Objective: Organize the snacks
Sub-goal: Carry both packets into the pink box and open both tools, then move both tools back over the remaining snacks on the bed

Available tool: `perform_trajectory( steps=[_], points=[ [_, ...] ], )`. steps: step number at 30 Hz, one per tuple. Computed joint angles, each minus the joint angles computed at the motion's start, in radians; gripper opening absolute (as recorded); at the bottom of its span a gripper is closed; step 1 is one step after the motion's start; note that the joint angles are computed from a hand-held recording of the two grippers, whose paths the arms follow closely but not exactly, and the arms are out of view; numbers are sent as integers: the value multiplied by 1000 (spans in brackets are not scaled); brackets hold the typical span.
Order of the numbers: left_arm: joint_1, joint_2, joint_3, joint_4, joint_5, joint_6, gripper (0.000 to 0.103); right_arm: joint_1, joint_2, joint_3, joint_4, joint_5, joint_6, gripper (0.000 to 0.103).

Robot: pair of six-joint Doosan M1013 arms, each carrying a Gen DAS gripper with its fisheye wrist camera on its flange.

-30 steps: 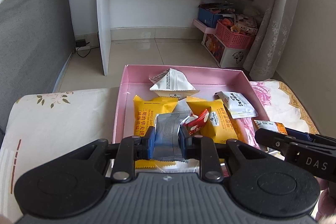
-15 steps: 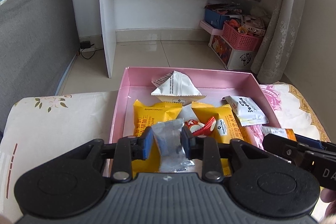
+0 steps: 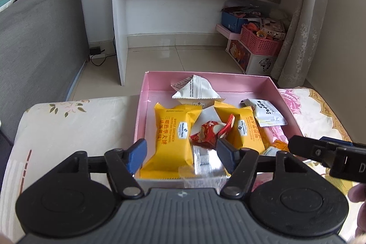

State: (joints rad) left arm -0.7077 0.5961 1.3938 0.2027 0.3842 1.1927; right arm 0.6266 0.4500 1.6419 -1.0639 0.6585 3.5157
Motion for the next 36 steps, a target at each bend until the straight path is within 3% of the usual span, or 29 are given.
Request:
perform_trajectory(
  steps=[17, 26, 36],
  points=[
    [15, -110, 158, -194, -35, 215, 89, 49, -48, 11, 64, -5, -135, 95],
    [21, -173, 265, -303, -80, 321, 95, 72, -71, 40, 113, -50, -207, 97],
    [20, -224, 347, -307, -85, 357, 98, 127, -101, 102, 108, -62, -280, 100]
  ],
)
